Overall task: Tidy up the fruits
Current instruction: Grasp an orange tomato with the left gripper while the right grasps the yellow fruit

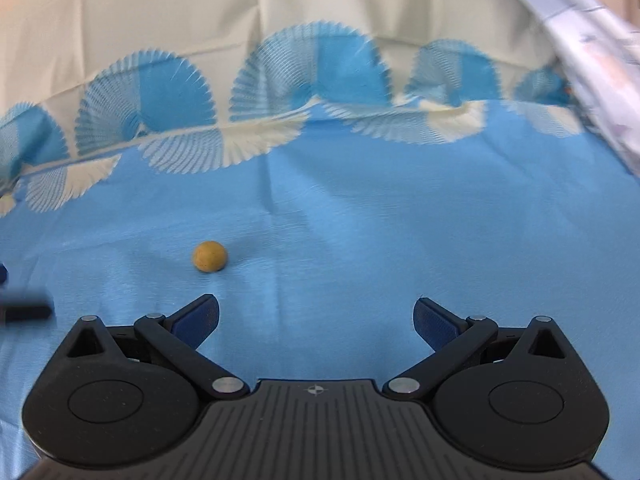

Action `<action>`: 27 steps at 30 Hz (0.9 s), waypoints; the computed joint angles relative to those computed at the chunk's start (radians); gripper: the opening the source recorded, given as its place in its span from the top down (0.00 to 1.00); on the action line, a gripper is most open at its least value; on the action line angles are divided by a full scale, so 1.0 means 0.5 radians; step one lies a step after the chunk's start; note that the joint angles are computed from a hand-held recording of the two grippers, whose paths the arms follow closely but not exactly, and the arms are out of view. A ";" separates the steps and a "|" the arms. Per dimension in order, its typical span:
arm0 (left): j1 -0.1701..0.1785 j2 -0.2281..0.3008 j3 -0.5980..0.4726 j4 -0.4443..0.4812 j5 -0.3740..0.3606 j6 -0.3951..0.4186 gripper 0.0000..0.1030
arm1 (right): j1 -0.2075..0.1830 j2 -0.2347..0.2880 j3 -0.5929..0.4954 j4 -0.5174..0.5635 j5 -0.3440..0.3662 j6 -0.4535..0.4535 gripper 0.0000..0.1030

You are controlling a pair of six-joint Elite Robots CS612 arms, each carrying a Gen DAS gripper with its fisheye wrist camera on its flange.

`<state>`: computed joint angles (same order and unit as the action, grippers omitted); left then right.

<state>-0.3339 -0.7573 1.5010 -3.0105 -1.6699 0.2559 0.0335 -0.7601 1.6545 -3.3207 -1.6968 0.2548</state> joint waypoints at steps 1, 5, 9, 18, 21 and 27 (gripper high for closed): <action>-0.017 0.018 -0.007 0.024 0.058 0.041 0.00 | -0.021 0.012 -0.028 0.043 0.070 -0.035 0.00; -0.005 0.106 -0.151 0.258 -0.025 -0.034 0.22 | -0.063 0.058 -0.134 0.182 0.229 -0.164 0.00; 0.037 0.122 -0.184 0.244 -0.131 -0.062 0.43 | -0.060 0.131 -0.267 0.229 0.399 -0.337 0.01; 0.063 0.037 -0.109 0.269 -0.153 0.010 0.67 | 0.054 0.234 -0.471 0.317 0.238 -0.576 0.71; 0.081 0.003 -0.081 0.234 -0.133 -0.017 0.68 | 0.065 0.188 -0.396 0.204 0.153 -0.440 0.71; 0.159 -0.101 0.021 0.096 -0.088 -0.094 0.85 | 0.108 0.044 -0.229 0.062 0.122 -0.367 0.71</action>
